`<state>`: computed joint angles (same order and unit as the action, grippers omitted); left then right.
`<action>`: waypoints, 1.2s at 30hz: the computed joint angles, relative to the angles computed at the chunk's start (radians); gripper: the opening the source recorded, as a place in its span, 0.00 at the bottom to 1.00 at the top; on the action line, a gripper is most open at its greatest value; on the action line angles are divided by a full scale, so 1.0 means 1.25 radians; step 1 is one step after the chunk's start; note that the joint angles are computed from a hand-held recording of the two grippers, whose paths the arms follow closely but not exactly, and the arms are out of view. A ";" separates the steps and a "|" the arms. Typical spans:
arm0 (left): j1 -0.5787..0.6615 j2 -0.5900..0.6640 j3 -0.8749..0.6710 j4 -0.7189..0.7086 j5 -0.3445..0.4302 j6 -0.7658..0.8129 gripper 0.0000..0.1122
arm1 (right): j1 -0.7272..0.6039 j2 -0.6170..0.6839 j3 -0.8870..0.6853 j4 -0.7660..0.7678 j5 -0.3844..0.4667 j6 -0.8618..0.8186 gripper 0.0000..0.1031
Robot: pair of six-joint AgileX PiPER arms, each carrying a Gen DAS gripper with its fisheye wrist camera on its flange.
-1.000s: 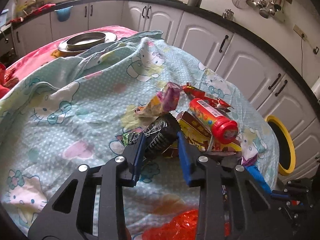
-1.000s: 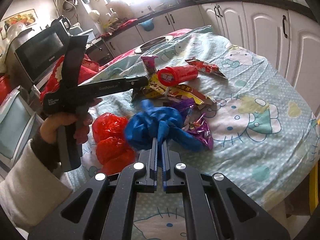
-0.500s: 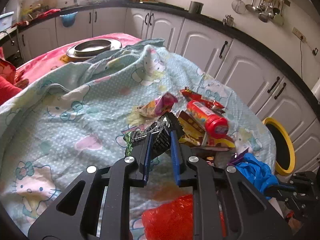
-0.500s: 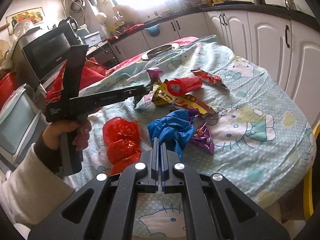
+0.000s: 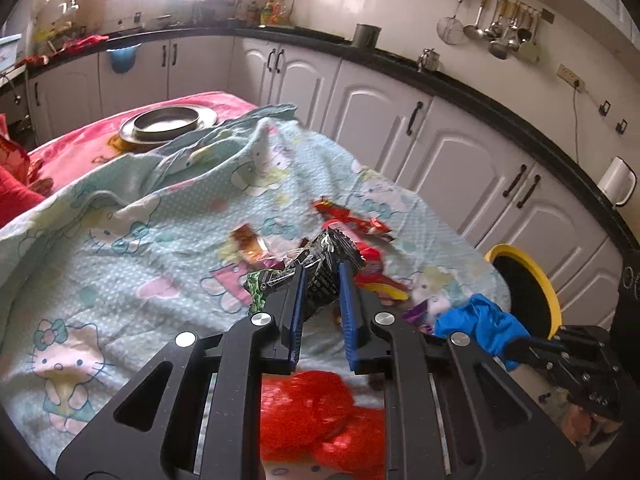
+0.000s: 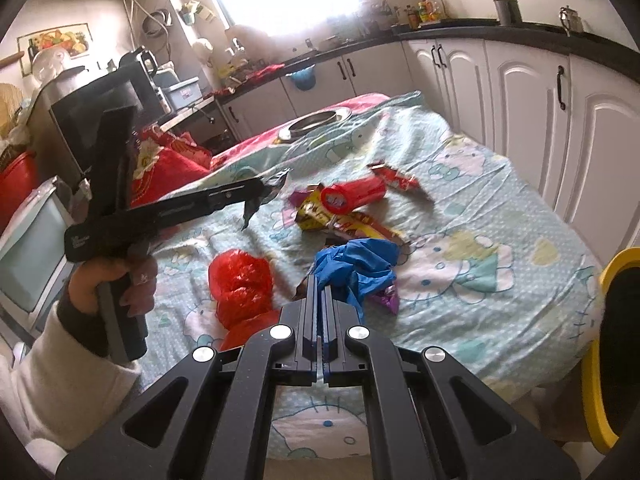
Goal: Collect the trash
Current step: 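Carry the blue bag and black wrapper over the bin with both tools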
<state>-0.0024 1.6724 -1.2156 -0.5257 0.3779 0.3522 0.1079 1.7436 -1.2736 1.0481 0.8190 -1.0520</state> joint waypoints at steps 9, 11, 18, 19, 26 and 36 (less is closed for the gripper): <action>-0.049 -0.023 -0.018 -0.003 0.003 -0.010 0.09 | -0.057 -0.019 -0.002 0.018 0.005 -0.015 0.02; -0.065 -0.020 -0.032 0.006 0.005 -0.017 0.09 | -0.076 -0.021 -0.003 0.026 0.008 -0.021 0.02; -0.135 0.014 -0.104 0.081 0.016 -0.084 0.09 | -0.142 -0.026 -0.011 0.045 0.015 -0.031 0.02; -0.148 0.024 -0.121 0.094 0.019 -0.096 0.09 | -0.153 -0.026 -0.013 0.047 0.016 -0.031 0.02; -0.202 0.081 -0.212 0.134 0.038 -0.138 0.09 | -0.218 -0.026 -0.026 0.054 0.013 -0.031 0.02; -0.270 0.163 -0.336 0.171 0.068 -0.179 0.09 | -0.316 -0.011 -0.045 0.057 0.001 -0.023 0.02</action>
<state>-0.3400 1.8767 -1.6353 -0.3114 0.4623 0.1285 -0.2868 1.7298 -1.3293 1.1197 0.8204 -1.0810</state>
